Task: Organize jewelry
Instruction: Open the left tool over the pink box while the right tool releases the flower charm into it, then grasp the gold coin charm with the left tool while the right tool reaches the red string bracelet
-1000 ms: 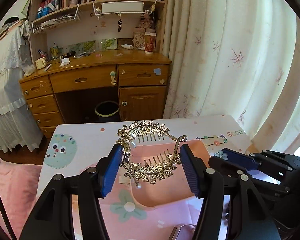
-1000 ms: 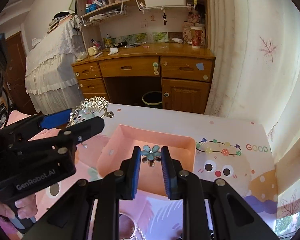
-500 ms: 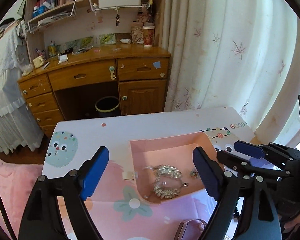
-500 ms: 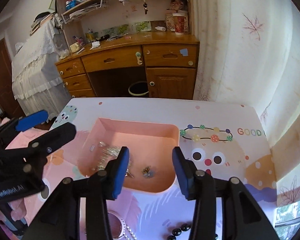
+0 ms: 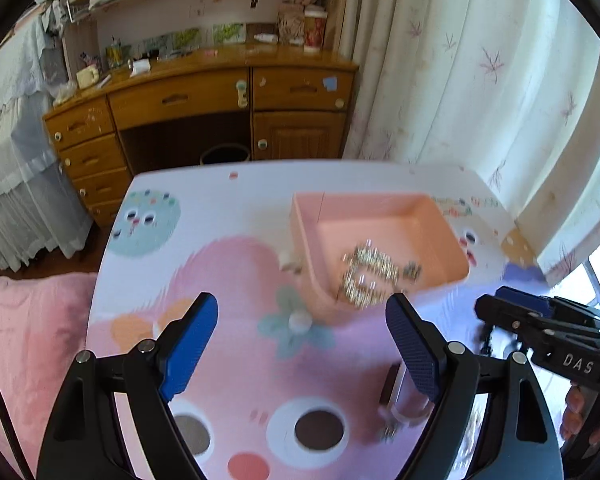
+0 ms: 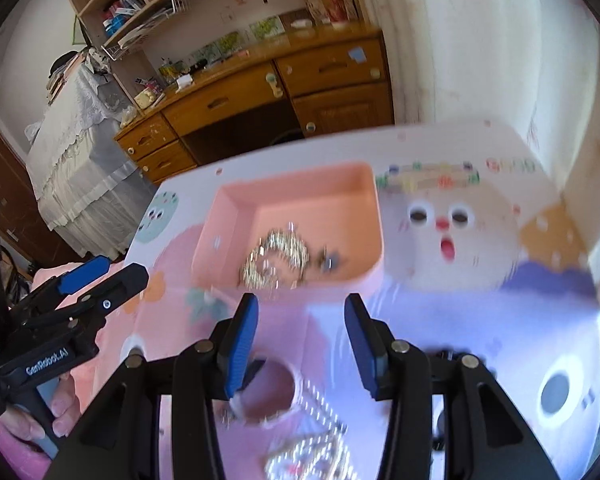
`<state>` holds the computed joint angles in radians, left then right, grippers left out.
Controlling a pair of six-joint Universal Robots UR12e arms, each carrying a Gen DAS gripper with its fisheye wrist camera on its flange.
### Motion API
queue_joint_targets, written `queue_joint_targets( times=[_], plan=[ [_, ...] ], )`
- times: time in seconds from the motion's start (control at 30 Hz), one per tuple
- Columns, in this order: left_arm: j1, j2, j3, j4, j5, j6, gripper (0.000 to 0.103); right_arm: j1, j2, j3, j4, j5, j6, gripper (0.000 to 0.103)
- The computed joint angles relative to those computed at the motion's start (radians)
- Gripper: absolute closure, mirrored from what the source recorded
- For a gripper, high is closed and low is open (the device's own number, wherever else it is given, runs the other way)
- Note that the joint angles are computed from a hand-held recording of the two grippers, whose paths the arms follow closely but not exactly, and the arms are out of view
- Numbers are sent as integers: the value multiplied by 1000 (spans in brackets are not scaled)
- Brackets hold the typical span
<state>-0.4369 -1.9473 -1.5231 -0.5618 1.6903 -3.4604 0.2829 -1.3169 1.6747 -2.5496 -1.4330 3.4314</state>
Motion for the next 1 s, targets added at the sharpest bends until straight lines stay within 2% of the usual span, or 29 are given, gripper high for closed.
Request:
queue_joint_targets(
  times=[0.1,0.27,0.5,0.7,1.0],
  plan=[
    [5,16,-23,-38,-37,-8,18,4,-17,15,37,-21,22,58],
    [20,45,-63,-83,-147,-13,18,-1,-50,50,64,-9,99,58],
    [30,76,-100,-138,-230,-31,18,-18,-120,116,136,30,265,58],
    [30,97,-117,-222,-271,-26,18,-13,-169,147,233,4,336,58],
    [18,112,-129,-341,-374,0,18,-12,-209,190,293,13,435,58]
  ],
)
